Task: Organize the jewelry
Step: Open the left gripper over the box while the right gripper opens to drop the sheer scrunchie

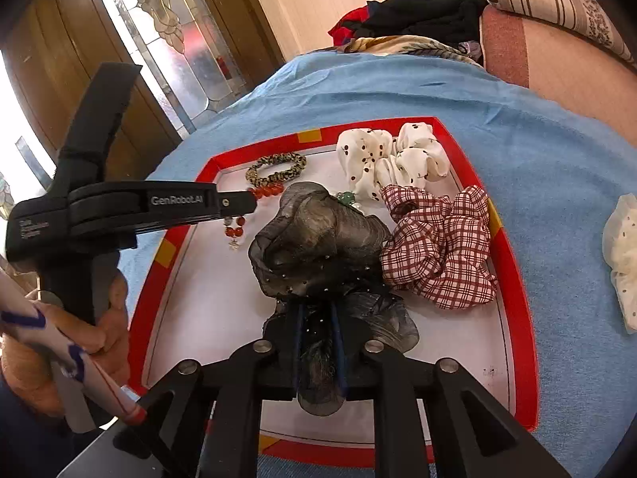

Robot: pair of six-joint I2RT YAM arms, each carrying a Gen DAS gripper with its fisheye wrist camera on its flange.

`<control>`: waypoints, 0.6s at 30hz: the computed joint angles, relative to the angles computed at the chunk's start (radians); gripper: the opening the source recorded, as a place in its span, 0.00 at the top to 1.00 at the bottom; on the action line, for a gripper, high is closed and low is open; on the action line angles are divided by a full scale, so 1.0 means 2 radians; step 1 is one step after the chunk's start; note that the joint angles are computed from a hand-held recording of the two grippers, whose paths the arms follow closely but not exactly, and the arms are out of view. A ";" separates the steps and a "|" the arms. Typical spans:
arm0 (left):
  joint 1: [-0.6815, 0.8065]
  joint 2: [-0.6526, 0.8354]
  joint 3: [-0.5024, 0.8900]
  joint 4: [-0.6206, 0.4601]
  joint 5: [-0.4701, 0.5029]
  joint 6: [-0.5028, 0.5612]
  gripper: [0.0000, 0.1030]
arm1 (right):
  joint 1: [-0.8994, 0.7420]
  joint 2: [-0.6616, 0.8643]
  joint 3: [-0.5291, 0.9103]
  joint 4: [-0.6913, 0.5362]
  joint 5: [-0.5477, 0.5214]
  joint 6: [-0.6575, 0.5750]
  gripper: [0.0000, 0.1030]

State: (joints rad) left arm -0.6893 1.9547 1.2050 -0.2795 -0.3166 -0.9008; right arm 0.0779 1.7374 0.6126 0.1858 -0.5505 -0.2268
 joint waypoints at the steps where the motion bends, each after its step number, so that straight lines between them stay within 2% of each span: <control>1: 0.000 0.000 0.001 -0.001 -0.001 -0.001 0.93 | -0.001 -0.003 -0.001 0.001 -0.002 -0.001 0.84; 3: 0.000 0.000 0.001 -0.002 -0.001 -0.003 0.93 | -0.003 -0.009 -0.003 -0.004 -0.010 -0.005 0.75; 7: 0.000 0.000 0.003 -0.003 0.001 -0.002 0.92 | -0.004 -0.021 -0.010 -0.009 -0.016 -0.009 0.70; 9: -0.001 -0.004 0.000 -0.001 -0.001 -0.003 0.92 | -0.005 -0.026 -0.011 -0.016 -0.022 -0.013 0.64; 11: -0.001 -0.009 -0.004 0.002 -0.004 -0.004 0.90 | -0.006 -0.035 -0.018 -0.018 -0.026 -0.013 0.64; 13: -0.003 -0.011 -0.004 0.002 -0.007 -0.005 0.83 | -0.006 -0.043 -0.023 -0.019 -0.027 -0.015 0.64; 18: -0.009 -0.017 -0.003 0.002 -0.020 -0.002 0.81 | -0.012 -0.067 -0.032 -0.029 -0.032 -0.018 0.64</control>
State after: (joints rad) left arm -0.7063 1.9214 1.1994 -0.2761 -0.3564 -0.9049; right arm 0.0535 1.6038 0.5482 0.1277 -0.6154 -0.2619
